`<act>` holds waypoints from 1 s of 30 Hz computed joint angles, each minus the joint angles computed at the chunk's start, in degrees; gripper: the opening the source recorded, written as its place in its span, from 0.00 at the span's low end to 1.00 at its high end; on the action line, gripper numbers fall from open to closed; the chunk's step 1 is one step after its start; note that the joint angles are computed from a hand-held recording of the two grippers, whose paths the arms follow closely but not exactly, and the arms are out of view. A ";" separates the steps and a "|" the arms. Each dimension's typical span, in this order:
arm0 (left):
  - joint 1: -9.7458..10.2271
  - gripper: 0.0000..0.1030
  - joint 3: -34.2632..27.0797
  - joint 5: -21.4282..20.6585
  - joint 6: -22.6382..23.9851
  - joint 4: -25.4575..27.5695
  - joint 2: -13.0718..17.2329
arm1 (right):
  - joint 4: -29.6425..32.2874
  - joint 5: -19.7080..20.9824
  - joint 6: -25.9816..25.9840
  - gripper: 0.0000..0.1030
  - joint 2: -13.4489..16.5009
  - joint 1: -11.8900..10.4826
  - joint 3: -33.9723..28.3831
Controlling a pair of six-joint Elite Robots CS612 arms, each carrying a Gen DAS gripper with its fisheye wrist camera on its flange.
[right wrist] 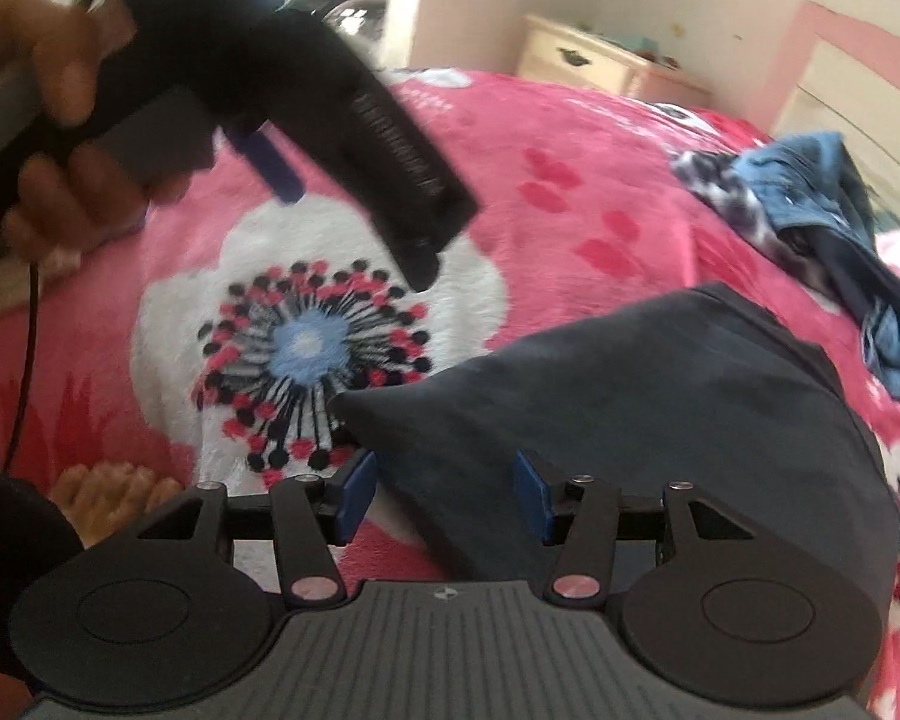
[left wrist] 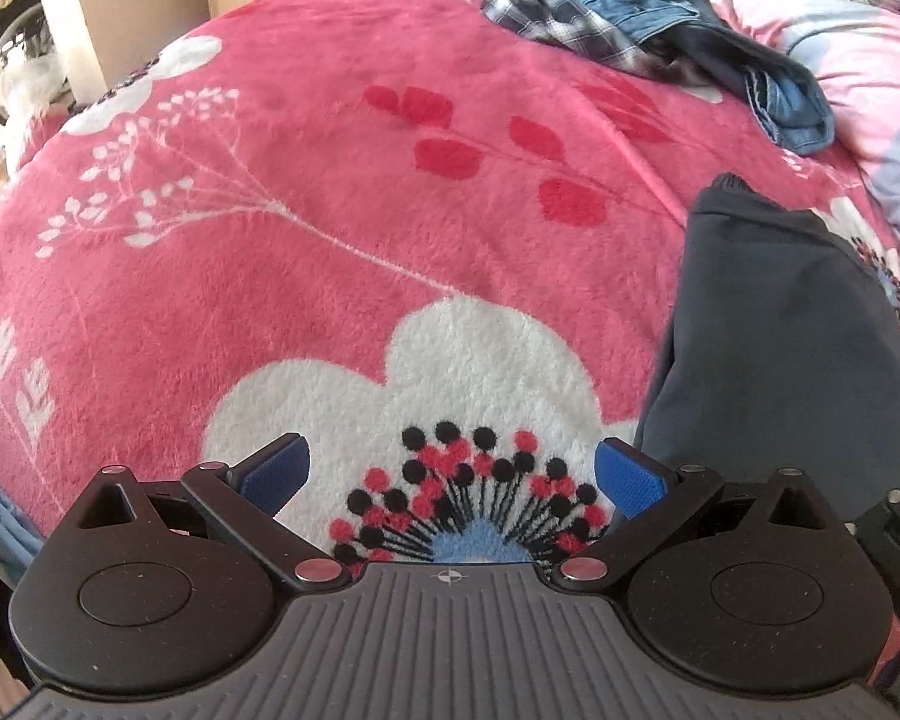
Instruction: Fold clothes
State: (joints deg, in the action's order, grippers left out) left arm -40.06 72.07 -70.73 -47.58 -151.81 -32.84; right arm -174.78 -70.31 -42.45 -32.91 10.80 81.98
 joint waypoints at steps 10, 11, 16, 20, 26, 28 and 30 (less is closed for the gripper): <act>-0.12 0.99 -0.46 -0.09 1.41 -0.96 0.52 | -0.69 -3.14 -3.59 0.53 0.92 0.98 -0.39; -0.13 0.99 -0.43 -0.05 1.41 -0.98 0.52 | -0.87 -3.19 -3.37 0.53 0.92 0.98 -0.36; -0.09 0.99 -0.13 0.12 0.24 -1.18 0.46 | -4.22 -4.06 -2.68 0.52 0.93 1.32 0.30; 0.01 1.00 0.45 0.16 -0.63 -2.53 0.38 | -4.73 -5.07 -3.60 0.52 1.43 1.75 -0.01; -0.13 1.00 1.33 1.06 -1.35 -5.66 0.42 | -4.55 -5.16 -0.30 0.52 1.87 1.85 -0.82; -0.19 1.00 1.42 1.24 -1.75 -6.27 0.48 | -4.91 -5.13 0.54 0.48 1.83 1.79 -0.69; -0.21 1.00 1.47 1.36 -2.02 -6.74 0.56 | -5.38 -5.18 0.96 0.47 1.73 1.76 -0.45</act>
State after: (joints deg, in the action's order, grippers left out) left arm -40.28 73.54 -69.37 -49.59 -158.55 -32.27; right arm -180.16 -75.49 -41.49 -31.18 12.56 81.53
